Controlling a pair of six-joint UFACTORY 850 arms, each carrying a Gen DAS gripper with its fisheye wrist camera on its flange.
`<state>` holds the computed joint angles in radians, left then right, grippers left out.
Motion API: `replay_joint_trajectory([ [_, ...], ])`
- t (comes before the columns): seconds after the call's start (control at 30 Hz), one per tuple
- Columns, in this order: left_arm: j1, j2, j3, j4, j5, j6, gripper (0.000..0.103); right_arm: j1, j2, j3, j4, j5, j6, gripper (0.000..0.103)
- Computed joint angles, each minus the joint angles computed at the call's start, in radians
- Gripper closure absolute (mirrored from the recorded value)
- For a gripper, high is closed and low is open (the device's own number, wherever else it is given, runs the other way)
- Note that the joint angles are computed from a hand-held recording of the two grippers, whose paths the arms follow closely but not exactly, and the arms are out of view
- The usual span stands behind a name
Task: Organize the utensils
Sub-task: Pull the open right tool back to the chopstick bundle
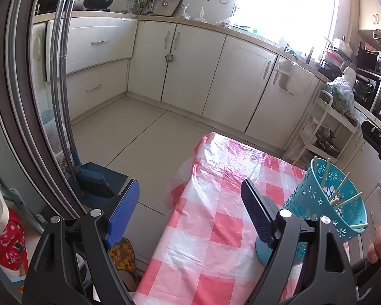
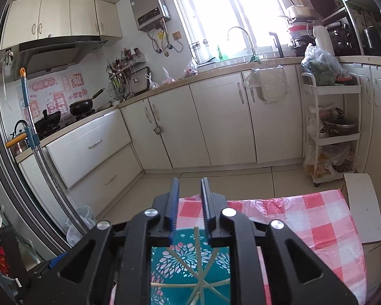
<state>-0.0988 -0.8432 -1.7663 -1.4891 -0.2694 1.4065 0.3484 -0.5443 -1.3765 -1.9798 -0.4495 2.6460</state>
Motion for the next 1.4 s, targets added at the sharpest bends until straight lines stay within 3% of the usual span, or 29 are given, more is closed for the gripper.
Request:
replay_joint_trajectory([
  [0.17,-0.003,-0.001,0.001,0.038,0.012,-0.021,0.024,0.033,0.09,0.117,-0.027,-0.033,0.044,0.078],
  [0.4,-0.009,0.017,0.029,-0.005,0.027,0.052,0.023,0.117,0.169,0.24,0.128,-0.06,-0.071,0.073],
  [0.73,-0.025,0.058,0.094,-0.307,0.067,0.423,0.02,0.152,0.074,0.224,0.438,0.07,-0.316,0.073],
  [0.83,-0.026,0.065,0.104,-0.345,0.069,0.471,0.019,0.151,0.041,0.203,0.539,0.09,-0.416,0.073],
  [1.03,-0.025,0.066,0.103,-0.287,0.07,0.417,0.018,0.152,-0.012,0.186,0.705,0.122,-0.555,0.075],
  [1.23,-0.028,0.053,0.084,-0.114,0.071,0.264,0.016,0.143,-0.052,0.16,0.835,0.141,-0.673,0.077],
  [1.4,-0.036,0.044,0.073,0.01,0.075,0.16,0.015,0.145,-0.052,0.164,0.838,0.14,-0.682,0.077],
])
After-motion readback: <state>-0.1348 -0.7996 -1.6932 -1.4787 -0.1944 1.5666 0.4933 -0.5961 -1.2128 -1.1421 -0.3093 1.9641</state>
